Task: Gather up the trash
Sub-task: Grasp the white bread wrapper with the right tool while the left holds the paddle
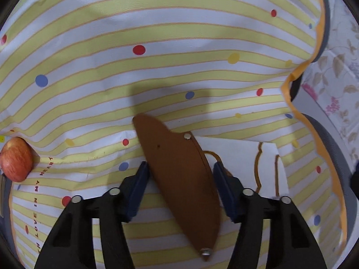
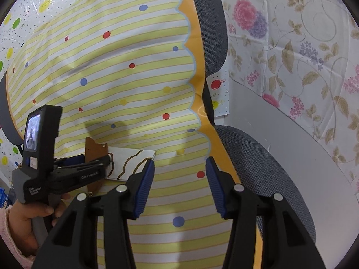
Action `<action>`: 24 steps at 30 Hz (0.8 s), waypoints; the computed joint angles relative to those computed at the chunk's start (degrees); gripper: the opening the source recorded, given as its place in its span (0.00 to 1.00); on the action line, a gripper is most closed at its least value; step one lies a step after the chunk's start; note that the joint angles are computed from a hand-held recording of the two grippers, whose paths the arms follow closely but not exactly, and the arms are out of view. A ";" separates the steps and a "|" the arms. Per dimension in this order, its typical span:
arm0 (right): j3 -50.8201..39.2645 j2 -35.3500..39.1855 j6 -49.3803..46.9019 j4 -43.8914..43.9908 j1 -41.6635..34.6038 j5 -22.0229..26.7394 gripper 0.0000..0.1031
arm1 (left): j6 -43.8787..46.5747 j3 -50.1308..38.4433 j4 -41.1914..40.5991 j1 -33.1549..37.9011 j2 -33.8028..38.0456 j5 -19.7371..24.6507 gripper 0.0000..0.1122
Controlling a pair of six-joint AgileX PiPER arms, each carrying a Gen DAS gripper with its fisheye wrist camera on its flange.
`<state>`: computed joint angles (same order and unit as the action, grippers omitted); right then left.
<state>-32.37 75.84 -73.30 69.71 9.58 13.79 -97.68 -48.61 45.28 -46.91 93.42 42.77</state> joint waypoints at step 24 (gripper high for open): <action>-10.00 18.96 30.55 -30.90 16.63 -1.79 0.42 | -16.20 21.19 4.13 -18.86 -25.31 8.73 0.38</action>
